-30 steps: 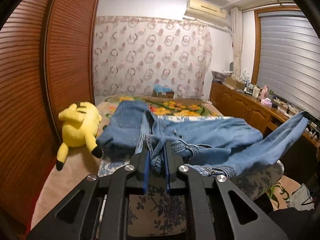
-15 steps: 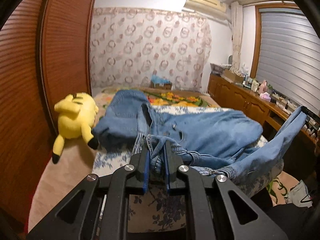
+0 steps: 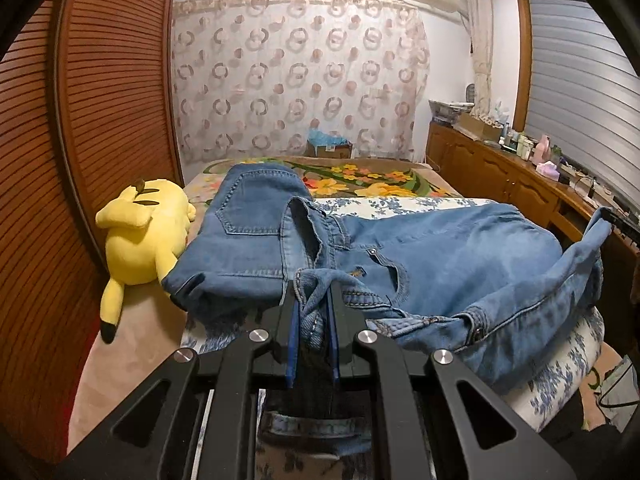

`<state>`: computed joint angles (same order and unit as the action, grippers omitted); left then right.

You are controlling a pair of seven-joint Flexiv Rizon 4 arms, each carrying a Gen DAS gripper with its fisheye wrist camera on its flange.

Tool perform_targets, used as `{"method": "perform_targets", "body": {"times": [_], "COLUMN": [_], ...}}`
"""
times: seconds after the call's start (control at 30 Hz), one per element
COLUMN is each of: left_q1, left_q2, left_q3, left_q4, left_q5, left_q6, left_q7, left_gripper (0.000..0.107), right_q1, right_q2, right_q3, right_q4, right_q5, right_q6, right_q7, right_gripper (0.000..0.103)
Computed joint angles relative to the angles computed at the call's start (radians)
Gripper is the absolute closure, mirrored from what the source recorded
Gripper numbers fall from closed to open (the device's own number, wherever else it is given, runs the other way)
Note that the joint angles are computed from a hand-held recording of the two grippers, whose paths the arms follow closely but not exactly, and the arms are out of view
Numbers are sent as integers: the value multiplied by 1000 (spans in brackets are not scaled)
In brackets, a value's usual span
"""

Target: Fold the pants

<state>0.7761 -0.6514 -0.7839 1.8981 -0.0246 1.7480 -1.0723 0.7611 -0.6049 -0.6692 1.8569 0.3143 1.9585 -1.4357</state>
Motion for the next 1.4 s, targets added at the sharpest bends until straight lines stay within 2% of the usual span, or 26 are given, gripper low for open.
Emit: {"method": "perform_targets", "body": {"times": [0.13, 0.23, 0.43, 0.57, 0.73, 1.0, 1.17, 1.4], "left_q1": [-71, -116, -180, -238, -363, -529, -616, -645], "left_q2": [-21, -43, -70, -98, -163, -268, -352, -405], "left_q3": [64, 99, 130, 161, 263, 459, 626, 696], "left_q4": [-65, -109, -201, -299, -482, -741, -905, -1002], "left_q5": [-33, -70, -133, -167, -234, -341, -359, -329], "left_q6": [-39, -59, -79, -104, -169, -280, -419, -509], "left_q7": [17, 37, 84, 124, 174, 188, 107, 34], "left_gripper": [94, 94, 95, 95, 95, 95, 95, 93], "right_q1": [-57, -98, -127, -118, -109, -136, -235, -374], "right_q2": [-29, -22, -37, -56, -85, -186, -236, -267], "right_q3": [32, 60, 58, 13, -36, -52, 29, 183], "right_q4": [-75, -85, -119, -172, -231, -321, -447, -624], "right_q5": [-52, -98, -140, -153, -164, -193, -307, -464], "right_q6": [-58, -67, -61, -78, -101, -119, -229, -413], "right_q7": [36, 57, 103, 110, 133, 221, 269, 311], "right_gripper": [89, 89, 89, 89, 89, 89, 89, 89]}}
